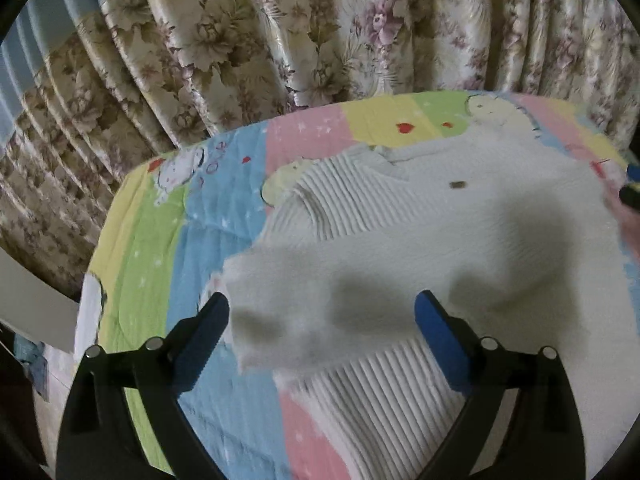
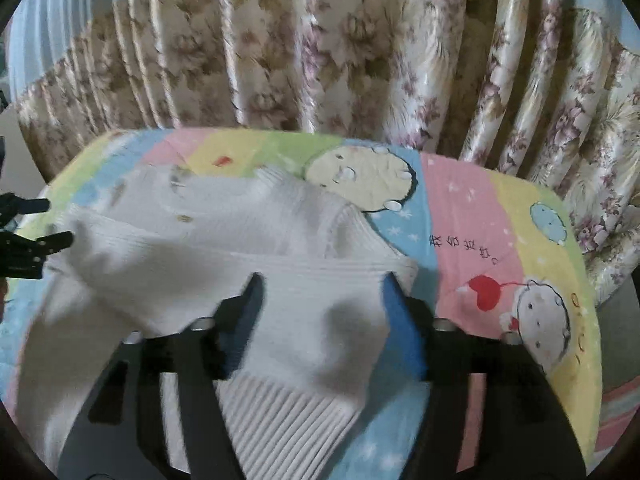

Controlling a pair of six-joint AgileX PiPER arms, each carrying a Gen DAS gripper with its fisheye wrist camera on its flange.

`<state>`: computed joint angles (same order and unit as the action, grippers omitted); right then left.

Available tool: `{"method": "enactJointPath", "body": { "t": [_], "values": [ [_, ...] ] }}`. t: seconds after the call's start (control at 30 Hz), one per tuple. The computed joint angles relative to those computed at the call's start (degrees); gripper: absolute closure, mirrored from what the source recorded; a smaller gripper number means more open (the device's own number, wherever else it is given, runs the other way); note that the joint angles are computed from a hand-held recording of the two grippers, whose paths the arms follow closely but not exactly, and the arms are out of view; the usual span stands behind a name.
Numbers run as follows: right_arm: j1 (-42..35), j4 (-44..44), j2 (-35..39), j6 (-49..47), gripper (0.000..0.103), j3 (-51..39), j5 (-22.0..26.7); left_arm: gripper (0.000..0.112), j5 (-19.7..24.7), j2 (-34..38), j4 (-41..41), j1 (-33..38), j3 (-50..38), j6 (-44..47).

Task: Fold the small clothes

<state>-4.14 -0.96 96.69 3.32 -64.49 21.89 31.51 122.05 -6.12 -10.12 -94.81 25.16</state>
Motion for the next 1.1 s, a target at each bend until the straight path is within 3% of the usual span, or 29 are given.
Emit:
{"method": "enactJointPath", "body": {
  "t": [0.13, 0.23, 0.4, 0.6, 0.77, 0.87, 0.93, 1.03, 1.1],
  "values": [
    [3.0, 3.8, -7.8, 0.2, 0.013, 5.4, 2.6, 0.017, -0.3, -7.4, -5.2, 1.7, 10.8, 3.4],
    [5.7, 5.3, -13.3, 4.0, 0.01, 10.8, 4.1, 0.017, -2.6, -12.9, -6.7, 2.8, 20.3, 4.8],
    [14.8, -6.6, -22.7, 22.7, 0.008, 19.9, 7.6, 0.017, -6.0, -20.1, -9.4, 5.0, 34.6, 9.6],
    [25.2, -10.8, -33.8, 38.2, 0.008, 29.0, 13.3, 0.017, -8.6, -25.7, -15.2, 7.7, 47.4, 17.9],
    [38.0, -19.0, -41.2, 57.1, 0.008, 34.2, 20.4, 0.017, -5.0, -26.3, -27.9, 11.3, 52.6, 31.9],
    [42.5, -20.6, -43.6, 63.5, 0.008, 36.1, 23.0, 0.017, -6.0, -27.2, -31.0, 10.6, 55.2, 35.2],
    [47.2, -23.3, -45.3, 69.7, 0.008, 37.1, 26.0, 0.024, -7.2, -27.7, -32.2, 9.8, 56.4, 36.3],
    [52.8, -25.3, -46.9, 76.0, 0.008, 37.9, 29.4, 0.051, -7.9, -28.9, -32.9, 8.6, 57.5, 37.3],
    [54.3, -24.9, -47.7, 77.6, 0.008, 38.8, 30.3, 0.076, -7.5, -29.6, -33.0, 7.5, 57.3, 38.0]
  ]
}}
